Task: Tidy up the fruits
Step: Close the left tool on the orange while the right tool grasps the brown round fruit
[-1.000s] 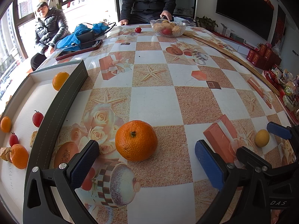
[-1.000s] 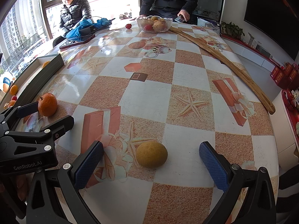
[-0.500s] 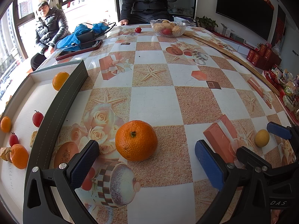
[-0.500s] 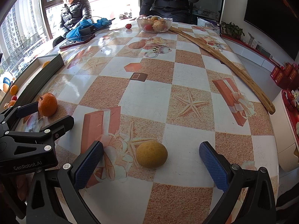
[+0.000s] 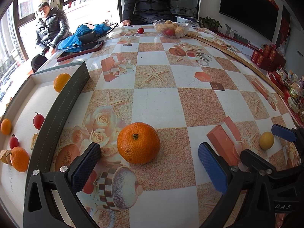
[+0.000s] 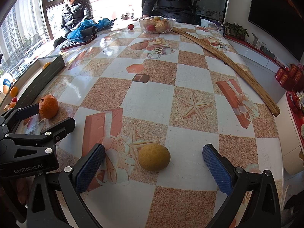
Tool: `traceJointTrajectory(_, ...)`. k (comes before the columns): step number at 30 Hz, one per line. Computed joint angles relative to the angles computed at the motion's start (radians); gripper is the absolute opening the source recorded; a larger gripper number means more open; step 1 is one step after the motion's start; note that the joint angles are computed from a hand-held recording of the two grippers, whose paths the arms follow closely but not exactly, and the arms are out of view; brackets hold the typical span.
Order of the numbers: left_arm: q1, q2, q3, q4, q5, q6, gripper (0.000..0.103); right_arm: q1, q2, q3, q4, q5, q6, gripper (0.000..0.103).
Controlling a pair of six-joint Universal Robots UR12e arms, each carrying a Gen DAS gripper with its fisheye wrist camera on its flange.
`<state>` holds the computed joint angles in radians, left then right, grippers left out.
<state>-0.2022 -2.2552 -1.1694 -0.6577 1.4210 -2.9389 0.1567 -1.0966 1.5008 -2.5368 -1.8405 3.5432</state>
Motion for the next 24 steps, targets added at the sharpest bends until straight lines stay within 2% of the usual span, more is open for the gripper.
traceJointTrajectory(6, 0.000, 0.000, 0.001, 0.001, 0.013, -0.011, 0.102, -0.001, -0.001, -0.001, 0.008, -0.002, 0.003, 0.103)
traceJointTrajectory(7, 0.000, 0.000, 0.000, 0.005, 0.021, -0.024, 0.098, -0.002, -0.001, -0.004, 0.016, -0.004, 0.006, 0.103)
traceJointTrajectory(9, 0.005, 0.004, -0.006, 0.021, 0.026, -0.058, 0.084, -0.005, -0.001, -0.013, 0.043, -0.003, 0.019, 0.103)
traceJointTrajectory(10, 0.007, 0.008, -0.011, 0.029, 0.024, -0.065, 0.067, -0.005, 0.000, -0.018, 0.057, -0.008, 0.032, 0.103)
traceJointTrajectory(11, 0.010, 0.012, -0.013, 0.027, 0.012, -0.060, 0.042, -0.006, -0.001, -0.020, 0.062, -0.007, 0.042, 0.099)
traceJointTrajectory(12, 0.012, 0.014, -0.010, 0.009, 0.001, -0.050, 0.041, -0.005, -0.002, -0.018, 0.052, -0.015, 0.041, 0.083)
traceJointTrajectory(13, 0.014, 0.015, -0.005, -0.010, -0.011, -0.048, 0.041, -0.002, -0.003, -0.019, 0.043, -0.019, 0.031, 0.072)
traceJointTrajectory(14, 0.017, 0.017, -0.001, -0.028, -0.027, -0.049, 0.041, -0.002, -0.003, -0.023, 0.042, -0.010, 0.016, 0.046)
traceJointTrajectory(15, 0.021, 0.019, 0.001, -0.046, -0.048, -0.055, 0.040, 0.000, 0.000, -0.034, 0.056, 0.000, 0.004, 0.028)
traceJointTrajectory(18, 0.034, 0.028, 0.009, -0.110, -0.117, -0.079, 0.040, 0.000, 0.004, -0.049, 0.080, 0.027, -0.005, 0.028)
traceJointTrajectory(24, 0.048, 0.063, -0.022, -0.094, -0.147, -0.068, 0.040, -0.021, -0.011, -0.039, 0.073, 0.141, 0.040, 0.027)
